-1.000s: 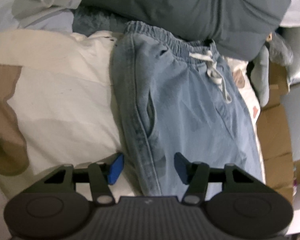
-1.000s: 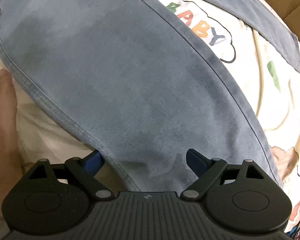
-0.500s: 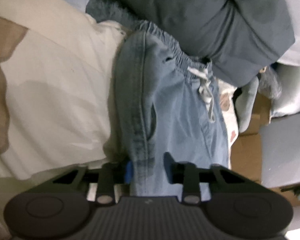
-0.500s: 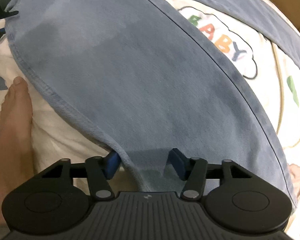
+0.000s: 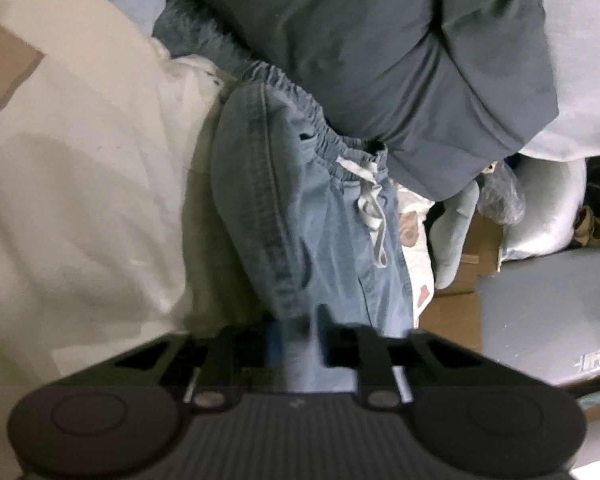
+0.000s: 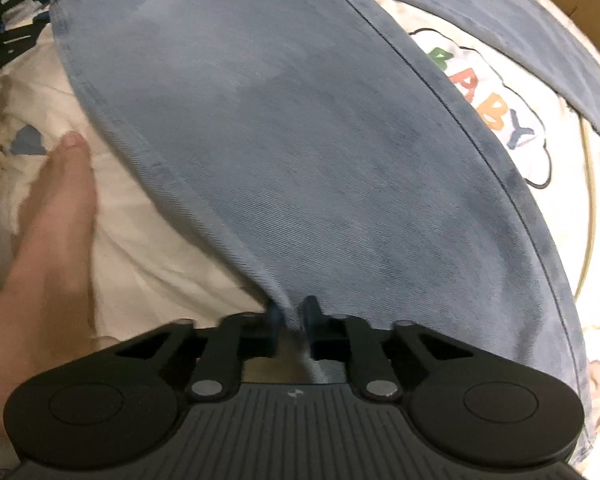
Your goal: Fold clothes
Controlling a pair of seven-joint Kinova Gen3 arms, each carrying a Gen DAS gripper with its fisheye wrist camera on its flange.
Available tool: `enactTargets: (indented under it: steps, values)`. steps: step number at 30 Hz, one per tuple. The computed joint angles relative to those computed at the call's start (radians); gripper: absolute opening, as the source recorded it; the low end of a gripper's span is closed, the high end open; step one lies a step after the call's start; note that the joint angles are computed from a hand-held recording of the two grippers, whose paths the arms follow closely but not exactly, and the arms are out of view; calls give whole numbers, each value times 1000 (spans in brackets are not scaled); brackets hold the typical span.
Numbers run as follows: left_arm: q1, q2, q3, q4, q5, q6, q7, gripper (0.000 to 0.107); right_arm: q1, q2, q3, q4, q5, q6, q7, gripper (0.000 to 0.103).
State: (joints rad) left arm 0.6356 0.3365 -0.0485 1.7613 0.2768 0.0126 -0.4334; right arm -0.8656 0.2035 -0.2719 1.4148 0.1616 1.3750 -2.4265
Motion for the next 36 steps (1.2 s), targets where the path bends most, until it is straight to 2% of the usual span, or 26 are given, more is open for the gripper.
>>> enactTargets:
  steps: [3, 6, 9, 14, 21, 30, 36]
  values:
    - [30, -2, -38, -31, -11, 38, 4, 11, 20, -14, 11, -18, -14, 18, -14, 6]
    - [74, 8, -96, -96, -59, 122, 41, 10, 36, -16, 17, -58, -7, 54, -3, 5]
    - [88, 21, -116, -164, -119, 200, 77, 9, 41, -15, 19, -112, -1, 111, 4, 5]
    - [53, 51, -72, -285, -206, 285, 94, 9, 116, -3, 48, -171, -37, 147, 107, 4]
    - [-22, 127, 30, -469, -290, 372, 90, 8, 188, 50, 87, -321, -61, 262, 242, 4]
    - [-50, 248, 86, -702, -315, 451, 16, 8, 309, 174, 142, -549, -120, 408, 482, 2]
    - [-47, 334, 96, -863, -307, 512, -41, 7, 338, 251, 178, -684, -108, 484, 609, 1]
